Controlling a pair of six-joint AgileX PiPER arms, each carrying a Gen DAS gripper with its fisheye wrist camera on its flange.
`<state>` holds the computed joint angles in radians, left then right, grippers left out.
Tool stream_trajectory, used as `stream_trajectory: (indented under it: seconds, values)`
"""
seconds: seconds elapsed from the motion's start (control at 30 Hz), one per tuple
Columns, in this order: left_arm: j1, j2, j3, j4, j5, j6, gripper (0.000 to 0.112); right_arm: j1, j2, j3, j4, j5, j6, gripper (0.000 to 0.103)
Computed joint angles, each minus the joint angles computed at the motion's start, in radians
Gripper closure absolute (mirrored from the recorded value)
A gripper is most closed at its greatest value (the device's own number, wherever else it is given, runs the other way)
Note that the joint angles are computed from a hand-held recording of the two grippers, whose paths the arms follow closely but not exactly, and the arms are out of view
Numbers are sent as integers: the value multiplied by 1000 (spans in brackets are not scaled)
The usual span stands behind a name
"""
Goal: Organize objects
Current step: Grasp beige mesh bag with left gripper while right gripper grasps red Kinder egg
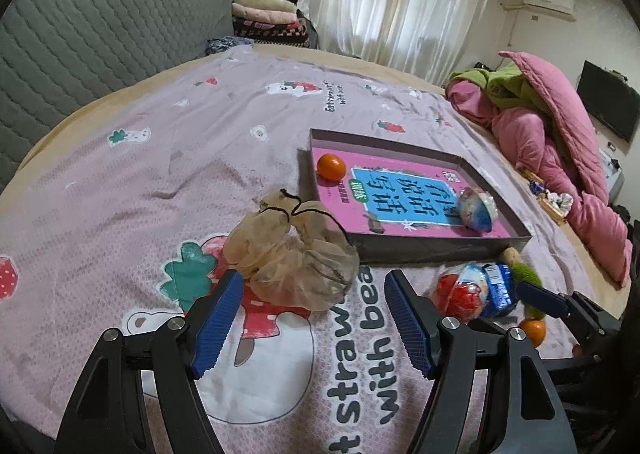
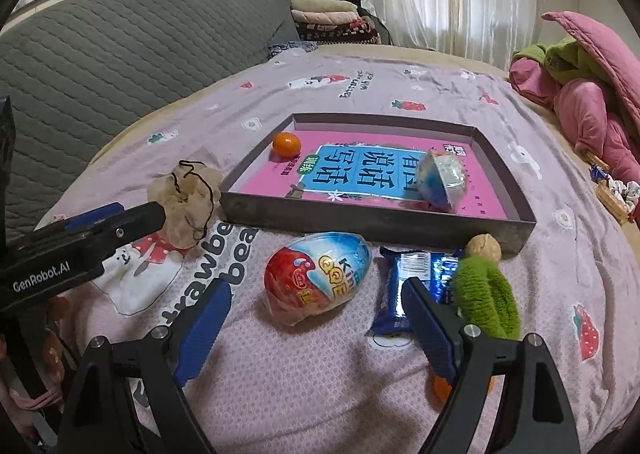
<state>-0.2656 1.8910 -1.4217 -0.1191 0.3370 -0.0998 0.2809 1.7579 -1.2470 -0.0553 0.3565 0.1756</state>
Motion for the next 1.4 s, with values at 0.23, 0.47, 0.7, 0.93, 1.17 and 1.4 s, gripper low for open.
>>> stream_trajectory:
  seconds: [0.23,0.47,0.7,0.93,1.17,1.4]
  values:
    - [-4,55,-44,49,6,-60,38,8,56,-32,-92,-4,111,17]
    - [1,111,-102,65,24,-94,38,20,109,-68,-202,-3,231,17]
    - [-8,157,-152,104,34,-130,38,30,142,-100,-250,-1,271,17]
    - [-15,197,-197,180,46,-194,38,50,183,-147,-261,39,264,30]
    - [-18,224,-220,223,51,-233,38,53,194,-143,-303,12,282,37]
    - [-17,278,-283,246,82,-263,38,61,174,-97,-325,-31,270,38]
